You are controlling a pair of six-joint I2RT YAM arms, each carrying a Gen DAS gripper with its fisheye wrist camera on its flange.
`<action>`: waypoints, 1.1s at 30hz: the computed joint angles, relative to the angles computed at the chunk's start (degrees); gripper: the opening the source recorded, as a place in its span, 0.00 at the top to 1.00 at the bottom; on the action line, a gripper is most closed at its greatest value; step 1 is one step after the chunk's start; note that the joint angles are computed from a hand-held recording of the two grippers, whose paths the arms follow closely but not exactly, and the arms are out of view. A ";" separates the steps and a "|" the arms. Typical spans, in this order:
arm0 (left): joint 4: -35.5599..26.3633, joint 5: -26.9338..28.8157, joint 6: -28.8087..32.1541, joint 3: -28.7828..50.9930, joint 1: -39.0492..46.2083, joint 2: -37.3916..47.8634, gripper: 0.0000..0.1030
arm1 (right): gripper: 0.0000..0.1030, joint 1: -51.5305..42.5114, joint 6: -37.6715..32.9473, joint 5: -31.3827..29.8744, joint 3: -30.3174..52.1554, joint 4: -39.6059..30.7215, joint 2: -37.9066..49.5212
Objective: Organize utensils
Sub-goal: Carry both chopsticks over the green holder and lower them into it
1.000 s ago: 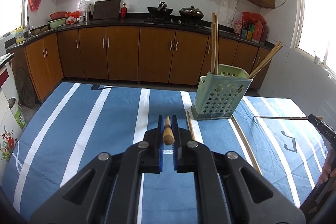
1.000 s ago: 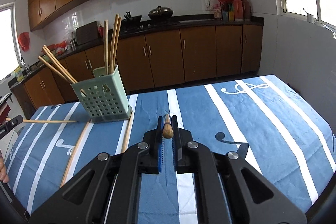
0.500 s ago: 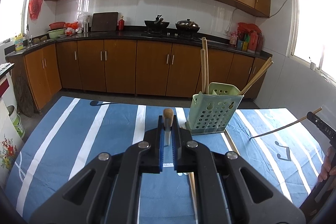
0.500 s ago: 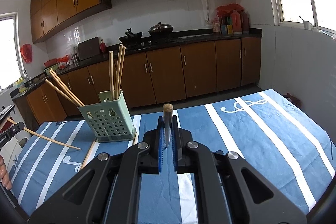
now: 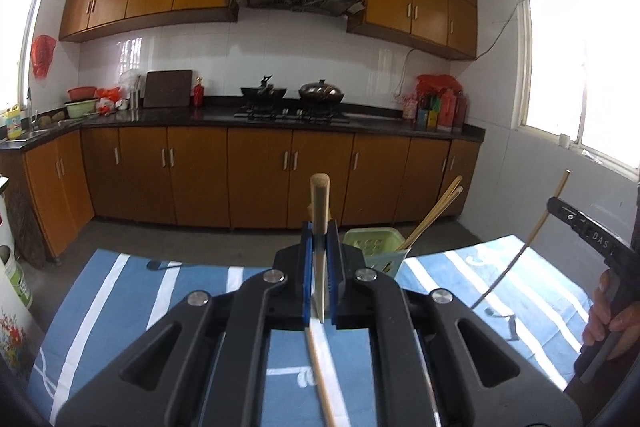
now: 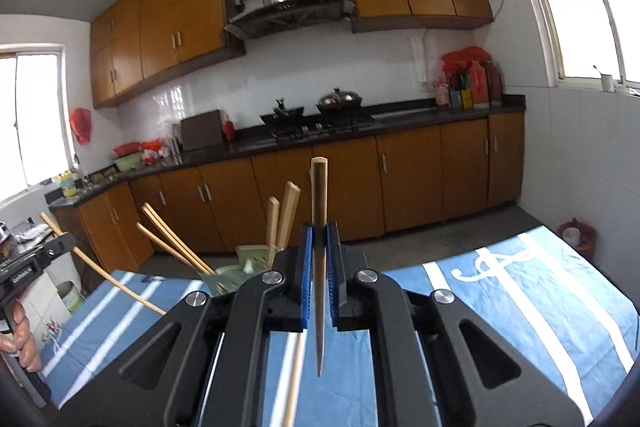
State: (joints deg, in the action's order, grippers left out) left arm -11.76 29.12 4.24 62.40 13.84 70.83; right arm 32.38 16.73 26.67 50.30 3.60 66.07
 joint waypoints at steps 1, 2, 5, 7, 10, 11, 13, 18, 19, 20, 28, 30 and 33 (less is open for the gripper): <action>-0.26 0.14 -0.51 0.80 -0.45 0.05 0.93 | 0.93 0.35 -0.31 -0.37 0.90 0.70 0.15; -0.57 0.39 -1.11 1.85 -0.99 0.23 0.93 | 0.93 0.62 -0.47 -0.53 1.34 1.31 0.24; -0.66 -0.09 -3.25 4.95 -3.03 0.96 0.93 | 0.93 1.01 -1.10 -1.39 3.44 3.48 1.19; 0.62 -1.81 -4.51 6.76 -4.83 1.63 0.93 | 0.93 0.92 -1.36 -1.79 4.92 4.96 2.25; 3.20 -4.81 -5.95 9.23 -7.26 3.67 0.93 | 0.93 0.28 -1.83 -2.26 7.39 8.47 4.94; 3.96 -5.89 -6.46 10.33 -8.09 4.83 0.93 | 0.93 0.10 -1.89 -2.25 8.12 9.39 5.88; 4.95 -8.20 -7.15 12.53 -9.47 7.41 0.93 | 0.93 -0.59 -1.91 -2.71 9.20 11.74 7.87; 4.03 -10.42 -7.78 17.80 -10.90 14.27 0.93 | 0.93 -2.54 -2.22 -3.30 13.52 15.24 14.96; 4.04 -10.56 -7.78 18.22 -10.98 15.18 0.93 | 0.93 -2.62 -1.94 -3.39 14.51 15.15 16.33; 4.00 -10.71 -7.73 18.77 -11.10 16.41 0.93 | 0.93 -3.19 -1.35 -4.29 15.69 14.94 18.08; 4.94 -11.48 -6.70 20.87 -11.74 23.05 0.93 | 0.93 -5.04 -0.04 -6.80 22.11 12.37 28.30; 4.77 -11.38 -6.58 21.54 -11.70 24.54 0.93 | 0.93 -5.19 0.58 -7.07 22.60 11.56 29.46; 4.07 -11.62 -6.61 23.23 -11.86 26.49 0.93 | 0.93 -5.66 1.82 -7.97 23.49 10.14 30.83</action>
